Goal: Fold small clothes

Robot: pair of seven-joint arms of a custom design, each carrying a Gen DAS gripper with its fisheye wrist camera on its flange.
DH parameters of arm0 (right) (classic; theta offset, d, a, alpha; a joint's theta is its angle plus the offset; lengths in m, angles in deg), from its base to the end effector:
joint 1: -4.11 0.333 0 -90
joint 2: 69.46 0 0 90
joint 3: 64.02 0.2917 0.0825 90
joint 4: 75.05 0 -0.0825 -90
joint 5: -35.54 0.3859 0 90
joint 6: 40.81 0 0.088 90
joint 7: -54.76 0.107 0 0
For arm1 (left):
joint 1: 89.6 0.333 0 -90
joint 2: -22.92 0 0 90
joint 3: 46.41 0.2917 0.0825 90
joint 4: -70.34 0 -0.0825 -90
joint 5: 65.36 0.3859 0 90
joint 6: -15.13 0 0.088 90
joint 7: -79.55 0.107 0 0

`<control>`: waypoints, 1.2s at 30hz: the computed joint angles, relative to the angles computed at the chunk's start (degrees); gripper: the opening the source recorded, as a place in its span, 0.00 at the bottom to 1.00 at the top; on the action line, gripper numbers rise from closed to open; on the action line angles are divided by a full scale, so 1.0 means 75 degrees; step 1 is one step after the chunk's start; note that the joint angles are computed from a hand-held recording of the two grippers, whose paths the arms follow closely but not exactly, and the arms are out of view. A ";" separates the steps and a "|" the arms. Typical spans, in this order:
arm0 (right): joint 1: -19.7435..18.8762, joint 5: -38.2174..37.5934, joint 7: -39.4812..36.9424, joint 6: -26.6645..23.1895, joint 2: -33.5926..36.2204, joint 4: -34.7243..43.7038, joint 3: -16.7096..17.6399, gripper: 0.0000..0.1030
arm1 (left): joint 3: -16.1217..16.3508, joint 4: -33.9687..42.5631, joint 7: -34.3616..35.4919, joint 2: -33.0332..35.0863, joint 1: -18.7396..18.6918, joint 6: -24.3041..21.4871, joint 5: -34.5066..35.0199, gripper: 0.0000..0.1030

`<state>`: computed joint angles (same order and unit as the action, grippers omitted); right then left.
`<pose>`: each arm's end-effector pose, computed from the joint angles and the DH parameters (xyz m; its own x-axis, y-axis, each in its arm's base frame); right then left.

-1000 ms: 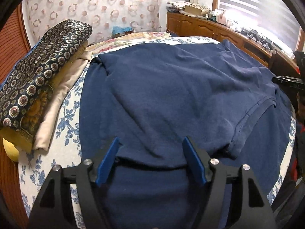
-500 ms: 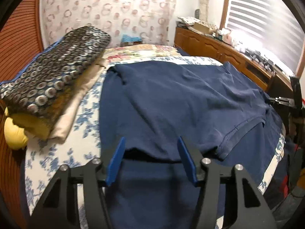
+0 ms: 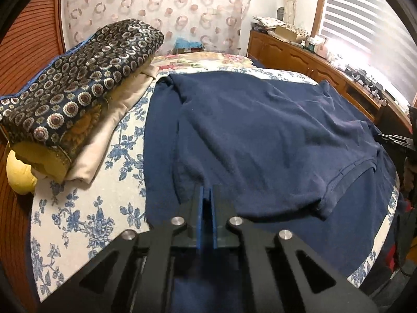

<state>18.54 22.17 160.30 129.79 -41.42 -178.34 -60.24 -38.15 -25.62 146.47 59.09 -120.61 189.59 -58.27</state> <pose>0.6511 0.2255 0.3314 0.2517 -0.9674 -0.0279 -0.7510 -0.1770 -0.6361 0.6505 -0.3019 0.3047 -0.2087 -0.9732 0.0965 -0.7325 0.0902 -0.6747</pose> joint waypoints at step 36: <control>0.0387 -0.0202 0.0533 0.0467 -0.2397 -0.2590 -0.0192 0.36 | 0.2104 -0.3234 0.1099 -0.1910 -0.2667 0.1437 -0.2285 0.11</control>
